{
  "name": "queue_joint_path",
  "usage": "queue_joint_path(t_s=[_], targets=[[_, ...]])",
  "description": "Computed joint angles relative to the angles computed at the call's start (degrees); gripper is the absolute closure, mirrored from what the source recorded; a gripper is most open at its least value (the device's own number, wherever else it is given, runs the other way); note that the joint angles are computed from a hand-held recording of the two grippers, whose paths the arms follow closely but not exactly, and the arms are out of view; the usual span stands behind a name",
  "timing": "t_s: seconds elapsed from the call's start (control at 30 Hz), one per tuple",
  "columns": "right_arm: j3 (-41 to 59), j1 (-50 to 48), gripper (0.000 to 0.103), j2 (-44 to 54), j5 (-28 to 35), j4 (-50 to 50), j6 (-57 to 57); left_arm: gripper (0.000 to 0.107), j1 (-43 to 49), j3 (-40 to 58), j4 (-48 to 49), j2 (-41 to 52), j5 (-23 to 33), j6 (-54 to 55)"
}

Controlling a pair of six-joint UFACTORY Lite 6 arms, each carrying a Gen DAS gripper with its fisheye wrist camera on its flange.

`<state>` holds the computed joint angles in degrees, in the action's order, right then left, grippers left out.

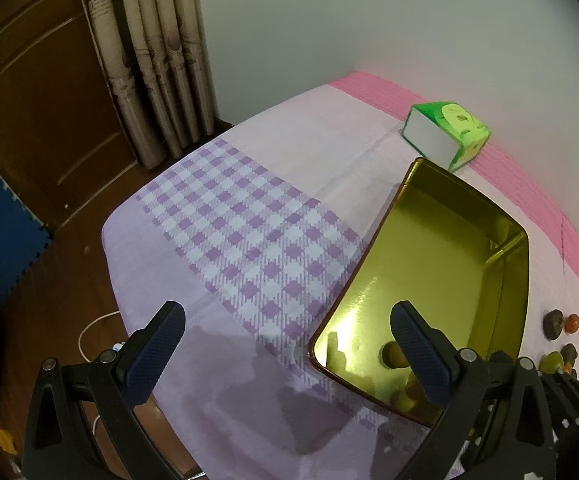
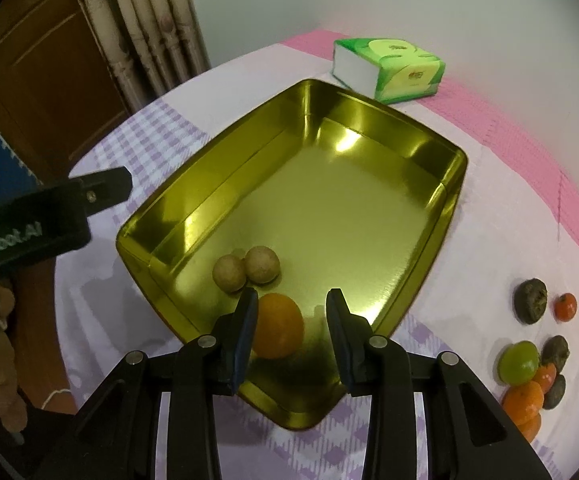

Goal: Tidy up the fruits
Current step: 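Open the right tool to release the mandarin in the tray and withdraw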

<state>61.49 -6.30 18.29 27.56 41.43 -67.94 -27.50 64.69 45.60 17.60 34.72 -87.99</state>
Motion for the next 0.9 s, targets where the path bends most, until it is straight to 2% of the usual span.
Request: queue_joint_path(t_s=[0.3,0.53,0.9], targets=[[-2.04,-9.16,0.056,-6.74,5.45,3.97,-5.14,0.005,-1.7,-0.05,1.11,-0.61,-2.2,1.55],[-2.2,-19.48,0.05,-7.56,8.18,5.88,-9.79,0.005,-3.83,0.68,1.99,-0.77,-4.28,3.45],[2.3,-32.22,0.049,-2.8,9.44,5.99,-12.41,0.005,-8.08,2.23,7.35,0.04,-0.51,1.63]])
